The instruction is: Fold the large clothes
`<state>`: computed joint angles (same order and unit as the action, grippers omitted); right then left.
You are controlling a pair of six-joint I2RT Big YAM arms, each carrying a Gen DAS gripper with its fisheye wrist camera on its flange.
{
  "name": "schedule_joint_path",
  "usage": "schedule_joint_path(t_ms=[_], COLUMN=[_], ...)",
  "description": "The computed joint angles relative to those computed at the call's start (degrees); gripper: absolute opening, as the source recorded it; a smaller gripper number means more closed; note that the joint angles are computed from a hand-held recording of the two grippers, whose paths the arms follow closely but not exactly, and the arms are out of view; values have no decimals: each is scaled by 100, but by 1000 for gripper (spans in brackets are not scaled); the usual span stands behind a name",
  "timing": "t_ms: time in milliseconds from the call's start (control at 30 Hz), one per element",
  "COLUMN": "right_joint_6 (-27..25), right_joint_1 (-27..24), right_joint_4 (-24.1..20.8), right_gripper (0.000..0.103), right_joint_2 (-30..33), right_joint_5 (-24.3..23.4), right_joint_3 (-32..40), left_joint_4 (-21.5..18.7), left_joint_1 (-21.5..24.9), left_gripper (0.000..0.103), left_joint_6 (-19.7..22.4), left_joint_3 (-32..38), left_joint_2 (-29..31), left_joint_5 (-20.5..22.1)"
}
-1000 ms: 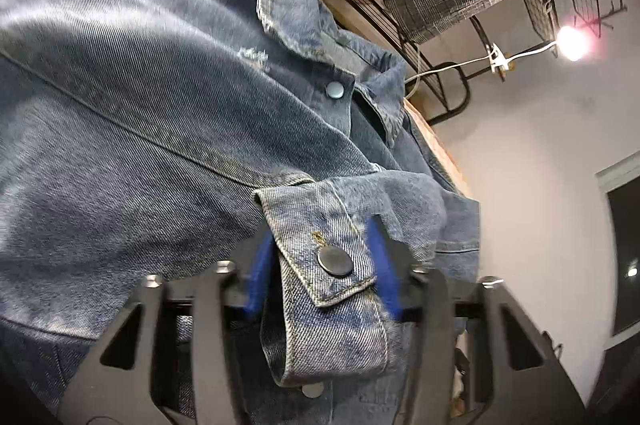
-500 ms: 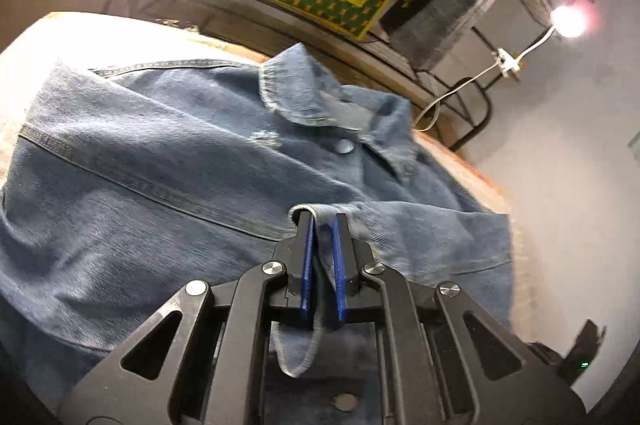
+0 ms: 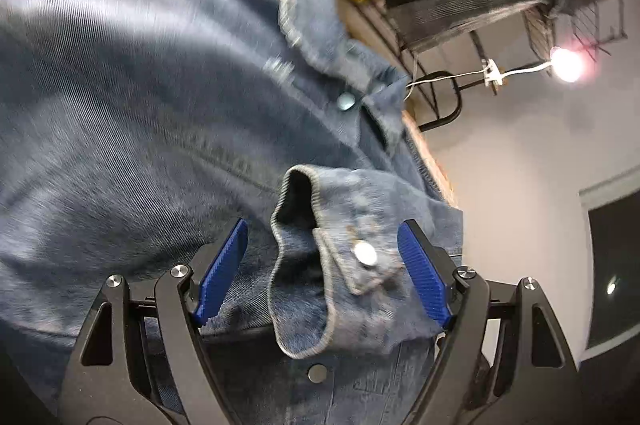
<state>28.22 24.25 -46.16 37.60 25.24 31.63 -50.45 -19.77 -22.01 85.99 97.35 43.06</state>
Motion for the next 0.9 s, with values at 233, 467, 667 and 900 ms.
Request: schedule_joint_path(t_ms=[233, 467, 667, 900], right_joint_6=[-88, -252, -26, 370], right_joint_1=[-47, -84, -107, -335], right_joint_4=[102, 187, 70, -232], right_gripper=[38, 41, 0, 0], right_joint_2=[191, 406, 594, 484], right_joint_5=[-15, -111, 113, 183], right_joint_3=[-4, -23, 154, -66], left_joint_4=[473, 621, 950, 918], left_joint_1=[-104, -422, -633, -534], left_gripper=[69, 22, 8, 11], left_joint_6=[-342, 34, 562, 418], left_joint_3=[-27, -53, -106, -237], left_joint_2=[111, -199, -669, -66], left_joint_5=[12, -703, -1450, -1627])
